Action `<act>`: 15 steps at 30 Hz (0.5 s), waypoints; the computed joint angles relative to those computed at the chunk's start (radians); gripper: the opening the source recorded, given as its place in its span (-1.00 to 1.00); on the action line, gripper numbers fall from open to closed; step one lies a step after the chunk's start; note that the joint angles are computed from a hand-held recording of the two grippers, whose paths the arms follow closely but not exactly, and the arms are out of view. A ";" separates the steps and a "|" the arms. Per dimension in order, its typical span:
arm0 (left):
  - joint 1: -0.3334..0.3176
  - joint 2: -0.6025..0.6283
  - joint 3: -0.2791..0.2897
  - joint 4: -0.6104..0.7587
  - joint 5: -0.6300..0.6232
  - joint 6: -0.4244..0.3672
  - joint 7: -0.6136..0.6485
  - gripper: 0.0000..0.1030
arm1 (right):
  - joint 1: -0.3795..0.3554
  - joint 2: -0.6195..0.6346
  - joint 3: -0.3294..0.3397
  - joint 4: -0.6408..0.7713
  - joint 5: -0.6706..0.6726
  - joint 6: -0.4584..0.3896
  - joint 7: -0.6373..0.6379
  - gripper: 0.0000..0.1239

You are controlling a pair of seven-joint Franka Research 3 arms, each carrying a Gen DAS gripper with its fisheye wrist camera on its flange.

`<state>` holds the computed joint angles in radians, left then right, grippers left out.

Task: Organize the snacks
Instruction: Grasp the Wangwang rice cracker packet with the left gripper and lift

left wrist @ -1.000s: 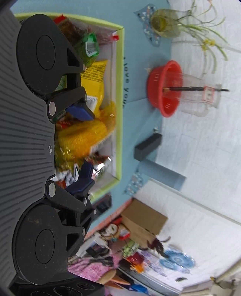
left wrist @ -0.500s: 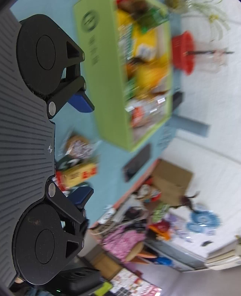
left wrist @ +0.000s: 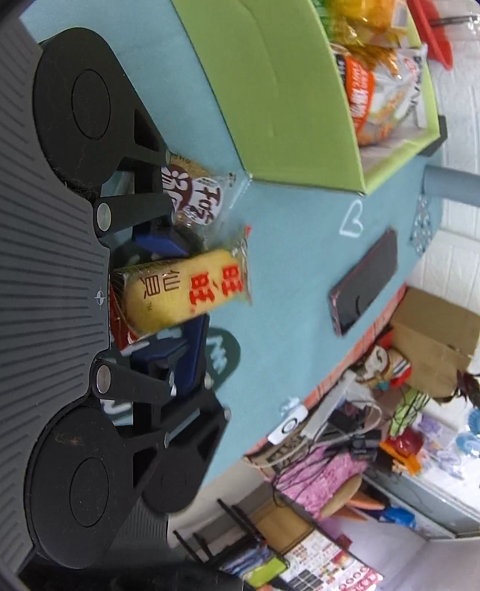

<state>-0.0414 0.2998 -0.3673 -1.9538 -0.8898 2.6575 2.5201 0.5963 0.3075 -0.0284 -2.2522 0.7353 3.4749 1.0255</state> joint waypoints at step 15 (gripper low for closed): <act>-0.024 -0.494 0.199 -0.578 -0.441 0.073 0.282 -0.51 | 0.094 -0.037 0.184 -0.087 -0.127 0.066 0.040 0.51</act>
